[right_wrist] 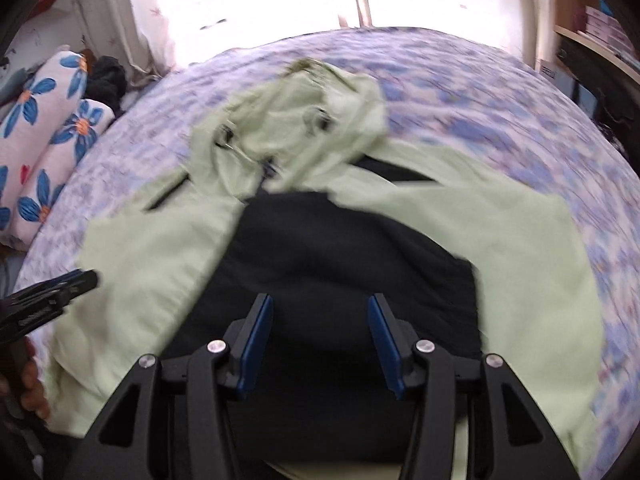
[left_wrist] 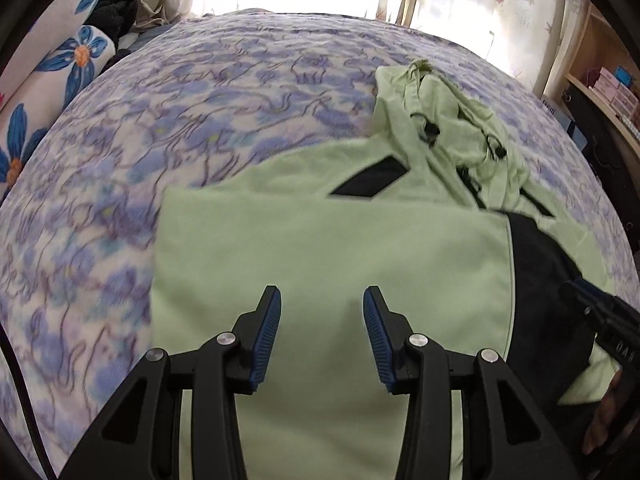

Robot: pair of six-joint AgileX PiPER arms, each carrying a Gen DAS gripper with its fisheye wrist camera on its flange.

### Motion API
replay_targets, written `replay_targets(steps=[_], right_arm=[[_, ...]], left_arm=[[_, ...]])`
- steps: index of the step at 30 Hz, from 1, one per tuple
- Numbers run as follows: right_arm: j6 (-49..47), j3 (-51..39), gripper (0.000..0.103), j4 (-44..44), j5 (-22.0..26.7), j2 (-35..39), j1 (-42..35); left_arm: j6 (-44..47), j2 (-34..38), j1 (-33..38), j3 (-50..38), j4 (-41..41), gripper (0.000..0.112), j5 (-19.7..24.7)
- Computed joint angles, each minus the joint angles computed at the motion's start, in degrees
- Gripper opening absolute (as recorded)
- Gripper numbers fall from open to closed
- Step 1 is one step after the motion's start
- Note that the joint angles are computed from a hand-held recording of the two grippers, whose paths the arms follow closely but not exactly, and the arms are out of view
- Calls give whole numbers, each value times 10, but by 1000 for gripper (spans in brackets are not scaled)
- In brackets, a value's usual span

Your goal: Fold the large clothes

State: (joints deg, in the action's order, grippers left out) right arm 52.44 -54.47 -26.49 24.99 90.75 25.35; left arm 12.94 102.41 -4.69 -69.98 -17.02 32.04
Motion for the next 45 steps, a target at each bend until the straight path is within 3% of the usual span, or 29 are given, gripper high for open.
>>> replay_targets(steps=[4, 8, 12, 15, 17, 20, 28, 37, 45], right_arm=[[-41, -84, 49, 30, -1, 80, -10], [-9, -112, 49, -25, 30, 117, -33], [25, -55, 49, -65, 17, 96, -98], [-41, -2, 49, 4, -39, 61, -153], [-23, 10, 49, -22, -26, 46, -155], [-42, 20, 49, 0, -25, 33, -162], [-39, 50, 49, 14, -15, -21, -143], [7, 94, 50, -30, 71, -150, -71], [77, 114, 50, -88, 228, -315, 50]], left_arm=[[-54, 82, -19, -102, 26, 41, 37], [-117, 128, -20, -140, 102, 41, 31], [-85, 129, 12, -127, 78, 51, 6], [-70, 129, 32, -122, 67, 51, 0], [-56, 126, 40, -119, 52, 51, 2], [-104, 119, 30, -117, 100, 51, 4], [-100, 64, 36, -57, 106, 51, 8], [-44, -72, 78, 51, 97, 51, 25], [70, -217, 167, 127, 45, 51, 77]])
